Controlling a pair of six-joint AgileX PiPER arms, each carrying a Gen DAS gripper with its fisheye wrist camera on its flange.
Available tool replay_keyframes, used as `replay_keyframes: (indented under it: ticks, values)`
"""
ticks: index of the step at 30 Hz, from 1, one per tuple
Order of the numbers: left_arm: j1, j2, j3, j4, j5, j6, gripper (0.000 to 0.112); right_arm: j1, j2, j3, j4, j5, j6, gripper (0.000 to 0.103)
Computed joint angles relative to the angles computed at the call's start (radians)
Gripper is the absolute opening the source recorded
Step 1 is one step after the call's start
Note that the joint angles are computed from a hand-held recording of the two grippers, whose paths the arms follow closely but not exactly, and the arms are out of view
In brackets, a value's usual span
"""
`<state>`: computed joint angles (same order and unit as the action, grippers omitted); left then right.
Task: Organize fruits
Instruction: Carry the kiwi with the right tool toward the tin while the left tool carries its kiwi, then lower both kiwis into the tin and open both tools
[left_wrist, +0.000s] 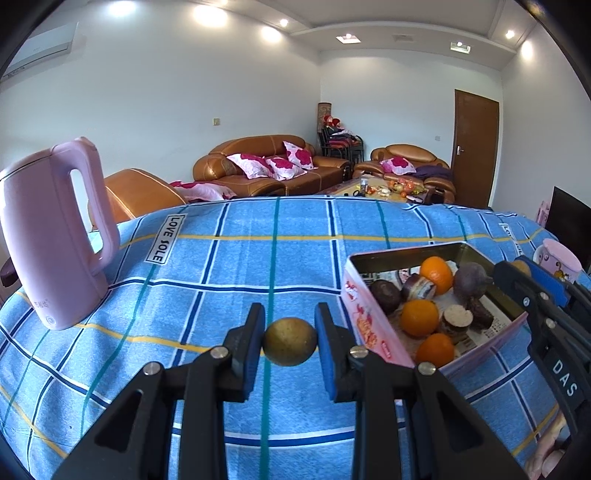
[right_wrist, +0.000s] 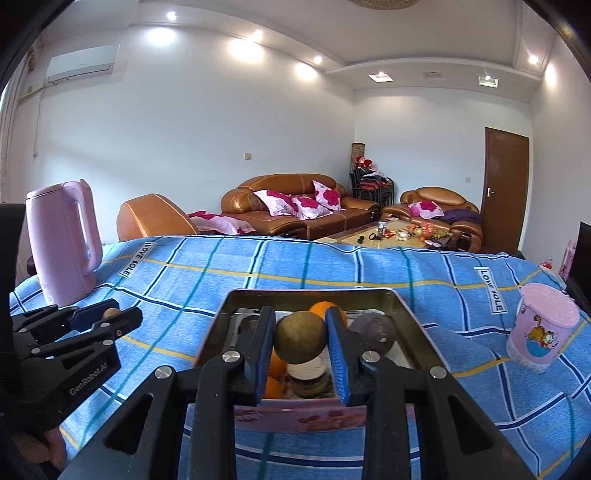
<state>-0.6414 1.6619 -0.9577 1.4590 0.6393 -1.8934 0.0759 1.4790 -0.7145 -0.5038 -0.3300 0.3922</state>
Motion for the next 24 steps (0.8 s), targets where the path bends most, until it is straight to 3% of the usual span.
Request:
replay_keyframes:
  ticks: [24]
  values:
    - [-0.066, 0.144, -0.257, -0.105, -0.035, 0.171, 0.029, -0.19, 0.082, -0.094, -0.025, 0.004, -0.005, 0.03]
